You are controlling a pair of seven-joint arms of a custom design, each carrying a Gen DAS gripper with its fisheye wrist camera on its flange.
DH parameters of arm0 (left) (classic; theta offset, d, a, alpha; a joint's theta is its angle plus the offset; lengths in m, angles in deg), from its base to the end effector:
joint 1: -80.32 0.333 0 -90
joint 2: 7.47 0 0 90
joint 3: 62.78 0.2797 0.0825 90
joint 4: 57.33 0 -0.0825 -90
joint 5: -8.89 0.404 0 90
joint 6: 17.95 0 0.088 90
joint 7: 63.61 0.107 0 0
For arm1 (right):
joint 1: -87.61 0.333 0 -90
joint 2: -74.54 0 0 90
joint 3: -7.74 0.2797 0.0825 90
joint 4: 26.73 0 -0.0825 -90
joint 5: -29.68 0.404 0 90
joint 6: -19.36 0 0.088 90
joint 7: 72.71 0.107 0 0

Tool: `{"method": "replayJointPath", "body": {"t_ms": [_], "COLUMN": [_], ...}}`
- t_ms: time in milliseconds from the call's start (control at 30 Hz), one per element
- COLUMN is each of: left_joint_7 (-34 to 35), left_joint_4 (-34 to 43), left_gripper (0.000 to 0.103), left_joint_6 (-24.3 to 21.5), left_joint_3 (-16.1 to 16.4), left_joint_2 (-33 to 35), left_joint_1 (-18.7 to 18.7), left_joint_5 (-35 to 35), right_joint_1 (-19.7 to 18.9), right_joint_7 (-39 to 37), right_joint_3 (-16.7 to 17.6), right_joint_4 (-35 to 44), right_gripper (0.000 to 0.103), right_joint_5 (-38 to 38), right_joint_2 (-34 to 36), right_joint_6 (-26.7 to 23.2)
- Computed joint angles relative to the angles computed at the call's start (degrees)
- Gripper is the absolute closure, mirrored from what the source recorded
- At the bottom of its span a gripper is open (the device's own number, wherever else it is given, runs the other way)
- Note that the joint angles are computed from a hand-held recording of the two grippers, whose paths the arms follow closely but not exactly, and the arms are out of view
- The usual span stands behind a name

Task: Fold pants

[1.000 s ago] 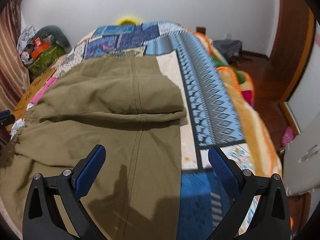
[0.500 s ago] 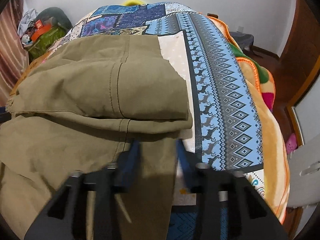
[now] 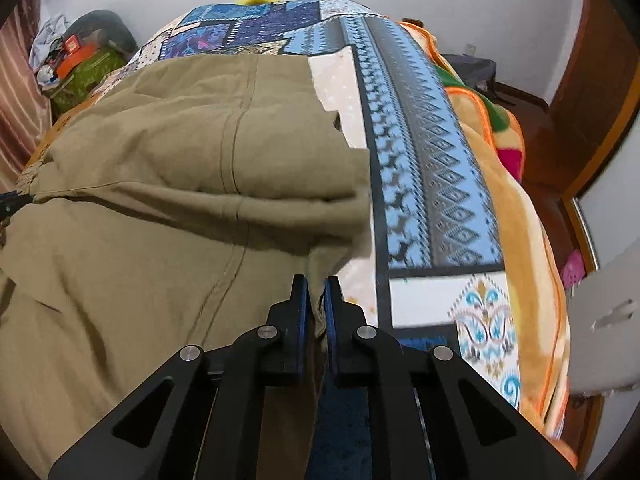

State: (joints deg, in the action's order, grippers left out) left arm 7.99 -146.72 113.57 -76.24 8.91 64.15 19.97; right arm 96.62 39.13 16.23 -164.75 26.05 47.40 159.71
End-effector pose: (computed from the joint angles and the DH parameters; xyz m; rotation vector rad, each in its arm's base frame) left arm 0.6135 -0.3246 0.4945 -1.7138 2.2433 -0.5578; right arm 0.4594 0.1485 0.5002 -1.8741 1.9428 -0.4521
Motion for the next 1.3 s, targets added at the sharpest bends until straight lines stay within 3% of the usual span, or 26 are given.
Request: {"method": "replayJointPath", "body": {"t_ms": [133, 200, 233, 267, 433, 533, 633, 733, 800, 867, 1000, 1200, 1300], "left_joint_7": [3.42, 3.34, 3.08, 3.29, 3.86, 5.0, 5.63, 6.6, 6.34, 5.91, 2.75, -3.53, -2.9], "left_joint_4": [-0.56, -1.3, -1.51, -1.36, 4.13, 10.5, 16.25, 17.68, 17.02, 15.59, 13.17, 9.8, 10.0], "left_gripper": [0.031, 0.031, 0.031, 0.031, 0.03, 0.028, 0.028, 0.028, 0.028, 0.028, 0.03, 0.029, 0.029], "left_joint_6": [-0.6, -0.1, 0.2, 0.35, -0.99, -4.47, -8.33, -8.82, -7.73, -6.01, -2.73, -0.55, -0.63], "left_joint_3": [-0.66, -0.15, 0.11, 0.21, 0.39, 0.05, -0.23, -0.71, -0.25, 0.56, 2.05, 3.81, 3.02], "left_joint_2": [-1.42, -2.65, -3.05, -3.18, 0.2, 4.91, 9.66, 11.59, 11.74, 11.2, 10.01, 8.06, 8.32], "left_joint_1": [1.29, 0.93, 0.73, 0.78, 1.34, 1.54, 1.51, 1.81, 1.09, 0.03, -1.42, -3.65, -2.96], "left_joint_5": [-3.62, -1.69, -0.51, -0.1, -1.48, -3.43, -5.87, -8.02, -7.05, -4.4, 0.71, 9.11, 9.31], "right_joint_1": [0.04, 0.11, 0.14, 0.13, -1.92, -3.42, -2.45, -1.02, 0.19, 1.33, -1.61, -1.09, -0.84], "right_joint_7": [-0.09, -0.34, -0.44, -0.4, 0.58, 1.81, -0.01, -1.82, -2.66, -5.03, 0.31, 0.73, 1.61], "right_joint_3": [-0.07, -0.09, -0.23, -0.24, 0.98, 1.68, 0.0, -2.02, -3.21, -4.33, -0.67, -0.84, -0.78], "right_joint_4": [1.4, 2.22, 2.24, 1.82, 2.55, 5.06, 7.28, 9.13, 8.7, 8.32, 8.29, 9.94, 10.93], "right_gripper": [0.09, 0.078, 0.066, 0.055, 0.038, 0.035, 0.034, 0.035, 0.044, 0.066, 0.09, 0.093, 0.093], "right_joint_5": [-0.02, -0.25, -0.22, -0.28, -3.24, -5.6, -4.43, -0.7, 2.86, 6.69, -4.56, -9.0, -11.4], "right_joint_2": [-0.05, -0.38, -0.92, -1.69, -2.08, 1.31, 5.91, 10.13, 11.1, 12.06, 12.2, 13.13, 13.96], "right_joint_6": [-2.91, -5.07, -5.27, -4.73, 1.36, 4.68, 7.12, 6.65, 7.81, 9.0, 8.65, 5.18, 3.43]}}
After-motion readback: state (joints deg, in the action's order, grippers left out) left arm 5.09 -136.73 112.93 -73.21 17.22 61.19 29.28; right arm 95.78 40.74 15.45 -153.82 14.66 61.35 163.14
